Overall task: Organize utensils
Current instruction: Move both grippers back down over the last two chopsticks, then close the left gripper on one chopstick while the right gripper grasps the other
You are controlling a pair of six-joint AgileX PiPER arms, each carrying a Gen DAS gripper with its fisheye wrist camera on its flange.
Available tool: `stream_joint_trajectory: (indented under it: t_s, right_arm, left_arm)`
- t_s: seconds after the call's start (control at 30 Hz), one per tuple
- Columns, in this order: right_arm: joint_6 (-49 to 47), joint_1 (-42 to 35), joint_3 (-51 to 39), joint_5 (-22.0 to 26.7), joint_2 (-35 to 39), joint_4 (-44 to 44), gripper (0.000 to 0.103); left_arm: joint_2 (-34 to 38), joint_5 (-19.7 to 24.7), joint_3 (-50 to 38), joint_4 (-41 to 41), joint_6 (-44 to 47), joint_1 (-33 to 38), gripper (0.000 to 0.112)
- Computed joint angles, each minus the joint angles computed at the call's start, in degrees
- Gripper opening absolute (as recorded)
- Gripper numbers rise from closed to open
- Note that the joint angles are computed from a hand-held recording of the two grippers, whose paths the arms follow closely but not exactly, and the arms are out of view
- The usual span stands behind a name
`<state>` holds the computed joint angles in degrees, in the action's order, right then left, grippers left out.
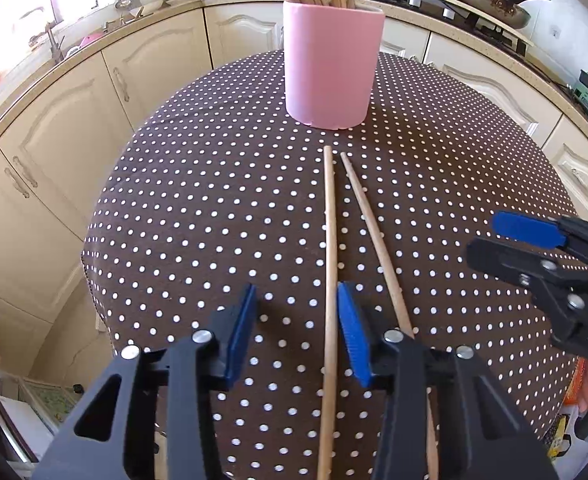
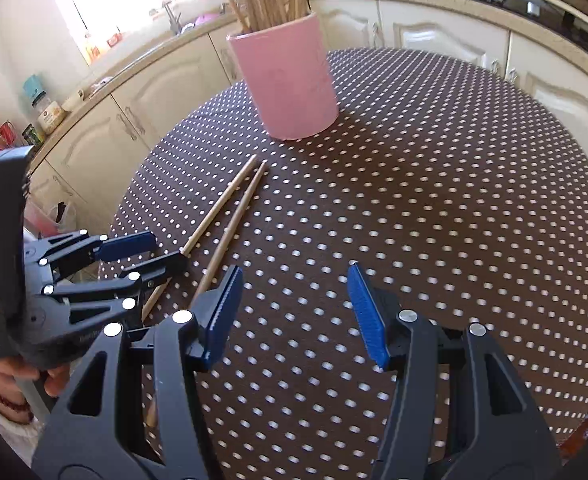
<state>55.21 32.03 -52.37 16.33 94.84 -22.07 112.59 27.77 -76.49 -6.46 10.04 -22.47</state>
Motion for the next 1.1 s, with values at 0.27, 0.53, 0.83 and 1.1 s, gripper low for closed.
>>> stream_joint_trajectory:
  t_s: [0.27, 0.53, 0.83, 1.1]
  right_arm:
    - [-10.6, 2.1, -15.0, 10.5, 9.8, 11.3, 0.054]
    - [-12.0, 5.3, -31.4, 28.2, 18.5, 6.3, 0.034]
    - [-28.7, 1.8, -33.4, 35.0, 18.0, 14.1, 0.013]
    - [-41.4, -6.1, -29.8, 37.7, 14.3, 24.5, 0.01]
  left_arm:
    - [-0.8, -2.2, 2.1, -2.4, 4.5, 0.7, 0.042]
    - [-0.6, -2.4, 1.9, -1.1, 4.0, 0.2, 0.042]
    - [2.3, 2.4, -3.8, 0.6, 2.2, -0.5, 0.042]
    - [8.3, 13.6, -16.6, 4.1, -1.7, -2.8, 0.042]
